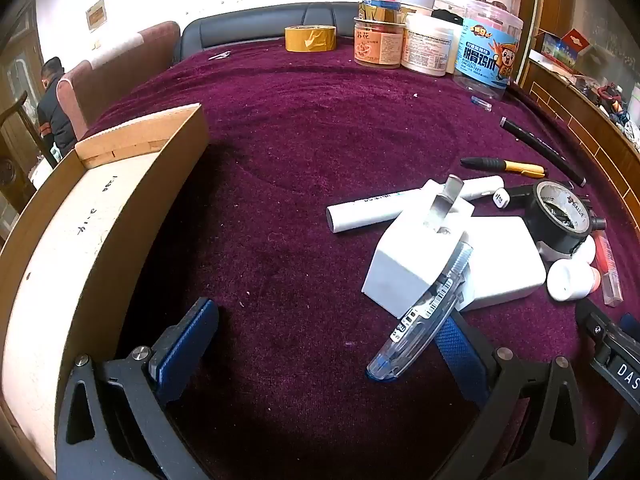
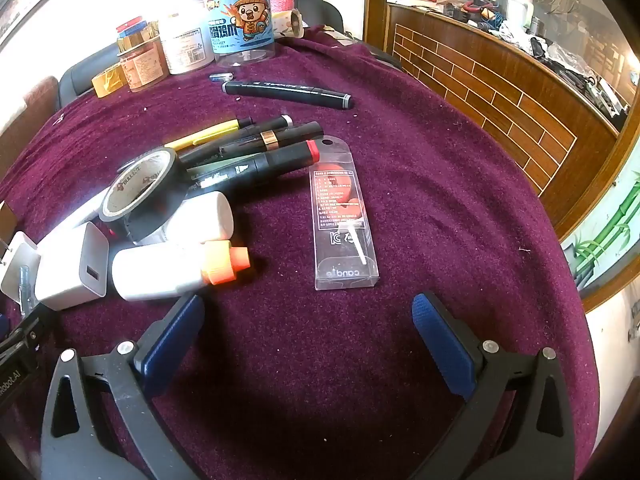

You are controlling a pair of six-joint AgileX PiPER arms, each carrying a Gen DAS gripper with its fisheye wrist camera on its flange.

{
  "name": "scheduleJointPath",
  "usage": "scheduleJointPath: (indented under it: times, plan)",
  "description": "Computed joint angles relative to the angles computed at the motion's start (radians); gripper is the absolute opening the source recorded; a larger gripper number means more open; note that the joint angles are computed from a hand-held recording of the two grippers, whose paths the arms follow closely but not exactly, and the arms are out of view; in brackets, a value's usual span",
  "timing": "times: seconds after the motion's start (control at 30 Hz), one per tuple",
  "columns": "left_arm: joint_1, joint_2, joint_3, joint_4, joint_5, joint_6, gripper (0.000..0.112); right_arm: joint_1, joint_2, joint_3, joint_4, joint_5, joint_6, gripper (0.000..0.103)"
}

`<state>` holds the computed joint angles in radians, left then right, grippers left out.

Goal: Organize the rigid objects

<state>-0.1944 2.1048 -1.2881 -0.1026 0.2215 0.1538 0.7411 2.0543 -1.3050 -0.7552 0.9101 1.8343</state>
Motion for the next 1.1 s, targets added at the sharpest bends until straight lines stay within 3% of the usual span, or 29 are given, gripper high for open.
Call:
scheduleJointPath:
  times: [1.1]
  plan:
    - [0.002, 0.000, 0.000, -0.027, 0.000, 0.024, 0.102, 0.001, 0.002, 0.000, 0.001, -0.001, 0.002, 0.103]
